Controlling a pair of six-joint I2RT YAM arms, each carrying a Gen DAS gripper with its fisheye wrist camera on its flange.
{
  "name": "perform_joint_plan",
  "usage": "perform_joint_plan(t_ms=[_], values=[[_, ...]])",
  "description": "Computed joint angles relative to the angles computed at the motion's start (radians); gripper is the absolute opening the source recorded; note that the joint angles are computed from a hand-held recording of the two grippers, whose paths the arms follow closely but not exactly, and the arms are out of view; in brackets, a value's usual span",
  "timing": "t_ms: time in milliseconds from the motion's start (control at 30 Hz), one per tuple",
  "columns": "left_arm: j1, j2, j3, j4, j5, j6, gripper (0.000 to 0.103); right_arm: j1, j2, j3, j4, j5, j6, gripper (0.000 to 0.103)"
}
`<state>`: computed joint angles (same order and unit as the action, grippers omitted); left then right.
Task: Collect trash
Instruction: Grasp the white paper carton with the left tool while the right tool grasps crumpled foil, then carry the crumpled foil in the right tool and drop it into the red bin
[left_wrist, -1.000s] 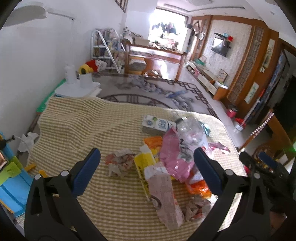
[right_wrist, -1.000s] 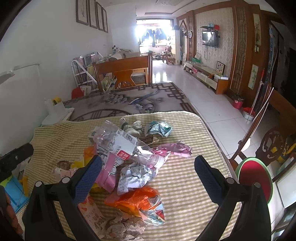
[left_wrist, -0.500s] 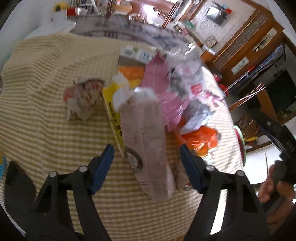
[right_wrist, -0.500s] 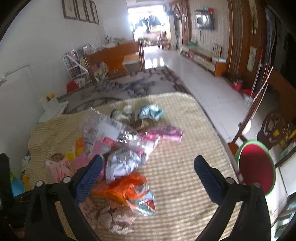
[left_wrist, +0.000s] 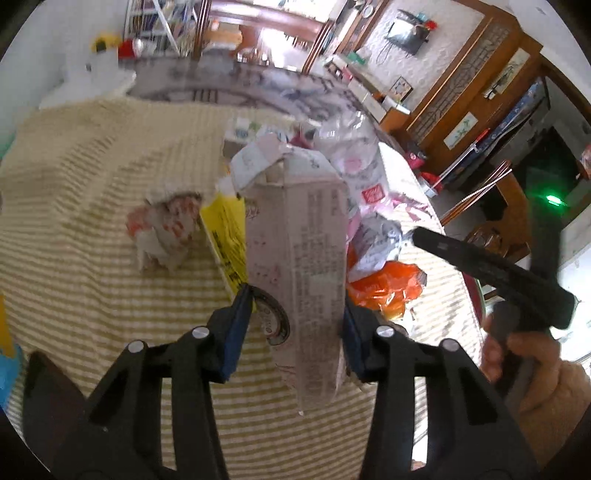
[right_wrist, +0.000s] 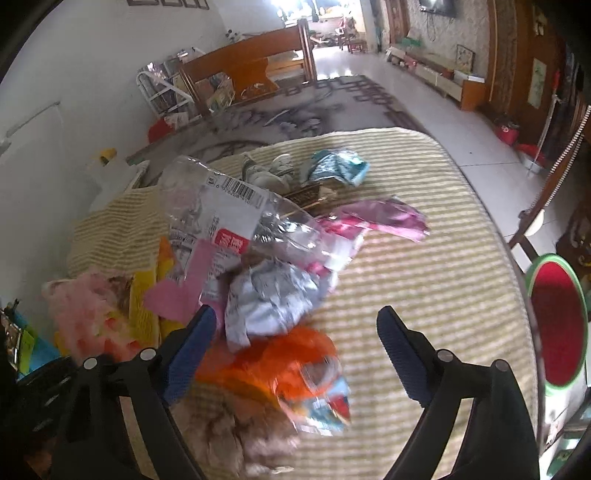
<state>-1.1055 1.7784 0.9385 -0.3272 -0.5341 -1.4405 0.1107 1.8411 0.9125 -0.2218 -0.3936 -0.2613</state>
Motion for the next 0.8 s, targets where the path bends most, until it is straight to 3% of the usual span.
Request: perform_joint_plan(t_ms=[133, 233, 300, 333, 367, 567, 800], values=[[-0.031, -0.032, 0.019, -0.098, -0.062, -0.045, 0.044, 0.028, 0.089, 0.066, -0.004, 0.002, 0.054, 0.073], [-0.047, -0.068, -0.003, -0.116, -0.091, -0.076, 0.045, 0.032, 0.140, 0.098, -0.018, -0.026, 0.072, 0.060], [-0.054, -0.073, -0.005, -0.131, -0.105, -0.090, 0.045, 0.028, 0.153, 0.113, -0.039, -0.074, 0.071, 0.043], [-0.052, -0.071, -0.002, -0.134, -0.108, -0.091, 0.045, 0.031, 0.147, 0.114, -0.039, -0.069, 0.070, 0.042], [-0.051, -0.074, -0.003, -0.137, -0.111, -0.095, 0.045, 0.035, 0.137, 0.111, -0.039, -0.065, 0.065, 0.029], [-0.062, -0.073, 0.010, -0.163, -0.131, -0.112, 0.045, -0.009, 0.045, 0.061, -0.064, -0.146, 0.020, 0.026], [-0.050, -0.043, 0.048, -0.143, -0.128, -0.041, 0.045, -0.082, -0.093, -0.036, -0.073, -0.214, -0.047, 0.026]])
